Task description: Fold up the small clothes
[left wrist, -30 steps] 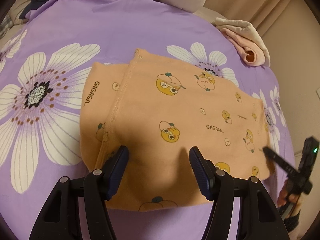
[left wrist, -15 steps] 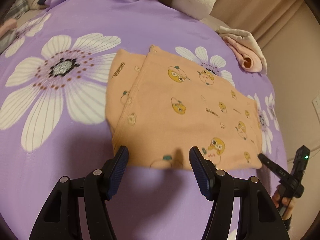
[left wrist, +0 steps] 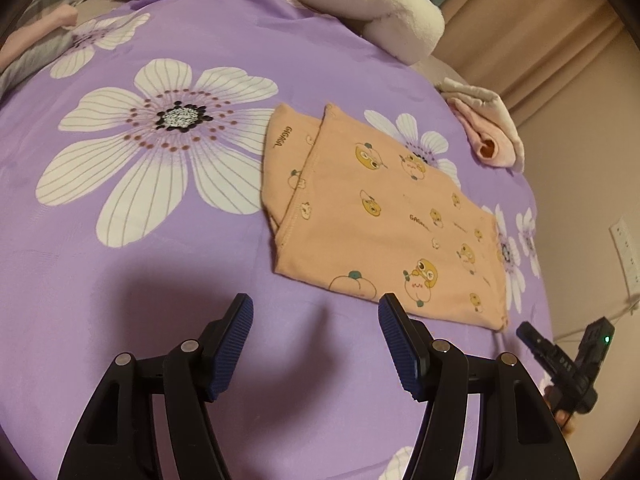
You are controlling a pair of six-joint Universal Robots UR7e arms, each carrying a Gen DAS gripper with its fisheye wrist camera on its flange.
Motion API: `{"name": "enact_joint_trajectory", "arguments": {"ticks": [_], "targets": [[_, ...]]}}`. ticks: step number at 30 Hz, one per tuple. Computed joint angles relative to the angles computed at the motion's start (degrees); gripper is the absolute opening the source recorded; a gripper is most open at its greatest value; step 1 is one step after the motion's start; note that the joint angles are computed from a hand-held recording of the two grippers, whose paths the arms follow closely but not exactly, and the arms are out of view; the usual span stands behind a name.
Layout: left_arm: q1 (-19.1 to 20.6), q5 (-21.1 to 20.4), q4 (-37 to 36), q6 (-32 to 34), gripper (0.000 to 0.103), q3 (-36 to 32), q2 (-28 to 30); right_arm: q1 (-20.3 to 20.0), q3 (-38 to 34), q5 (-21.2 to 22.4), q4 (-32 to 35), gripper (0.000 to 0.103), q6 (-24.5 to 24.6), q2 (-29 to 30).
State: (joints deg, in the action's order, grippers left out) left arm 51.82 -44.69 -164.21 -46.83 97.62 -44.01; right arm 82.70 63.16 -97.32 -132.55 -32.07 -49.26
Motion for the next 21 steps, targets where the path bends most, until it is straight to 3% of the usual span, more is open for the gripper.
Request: {"name": "enact_joint_trajectory", "arguments": {"ticks": [9,21], "targets": [[0.3,-1.8,-1.8,-0.9,0.064,1.3,-0.5,1.1,4.0,3.1,-0.5,0.052,-1.7,-2.6],[1.0,-2.5,-3.4,-3.3,0.064,3.1,-1.9,2.2,5.1,4.9,0.9,0.054,-1.5,-2.6]]}}
